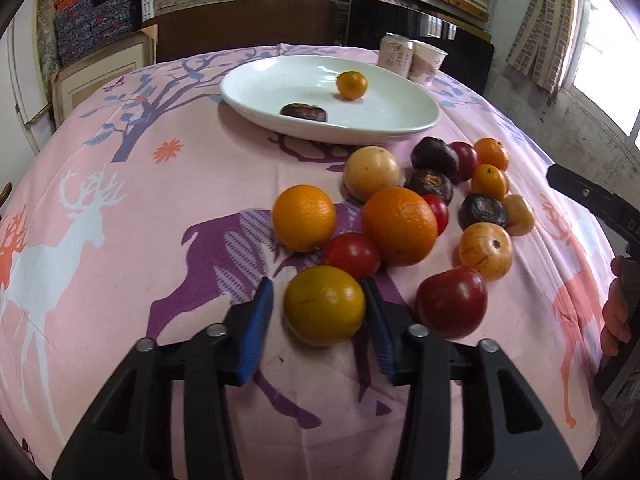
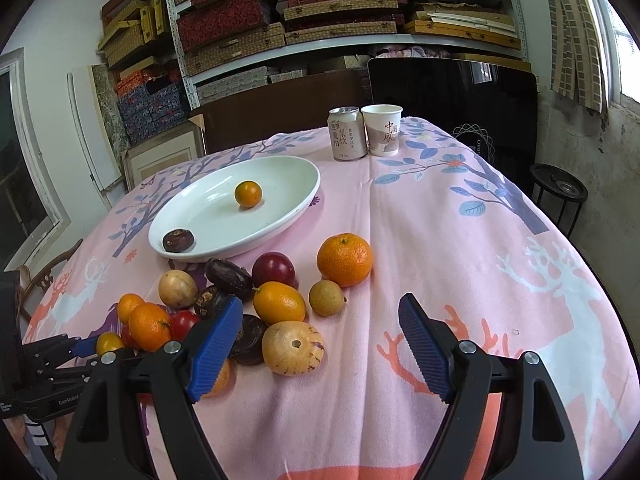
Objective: Organize fruits
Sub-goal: 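Withdraw both open tools from the plate back toward the fruit cluster, then grasp a small orange with the left tool while the right tool grasps a pale speckled fruit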
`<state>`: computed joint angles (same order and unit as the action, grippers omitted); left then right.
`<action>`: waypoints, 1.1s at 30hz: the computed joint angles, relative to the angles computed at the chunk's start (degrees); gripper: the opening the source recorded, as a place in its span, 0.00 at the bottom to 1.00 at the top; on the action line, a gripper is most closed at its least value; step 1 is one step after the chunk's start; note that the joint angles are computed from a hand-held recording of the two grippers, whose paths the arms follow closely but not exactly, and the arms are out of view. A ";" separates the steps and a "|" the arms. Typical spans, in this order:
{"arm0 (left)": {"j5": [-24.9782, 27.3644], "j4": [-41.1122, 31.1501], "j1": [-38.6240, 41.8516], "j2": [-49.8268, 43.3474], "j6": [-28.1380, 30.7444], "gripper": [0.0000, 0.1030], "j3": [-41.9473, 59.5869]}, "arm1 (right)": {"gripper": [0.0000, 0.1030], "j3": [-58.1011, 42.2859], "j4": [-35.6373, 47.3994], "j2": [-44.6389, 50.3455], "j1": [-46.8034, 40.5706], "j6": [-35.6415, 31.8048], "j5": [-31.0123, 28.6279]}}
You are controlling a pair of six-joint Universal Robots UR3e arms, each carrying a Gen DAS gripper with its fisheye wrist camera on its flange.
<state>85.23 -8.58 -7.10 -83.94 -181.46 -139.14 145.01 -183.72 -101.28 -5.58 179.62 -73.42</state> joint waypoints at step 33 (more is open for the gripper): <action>1.40 -0.39 -0.11 2.21 -1.37 0.37 -1.50 | 0.40 -5.97 12.24 7.28 -0.06 -5.36 6.64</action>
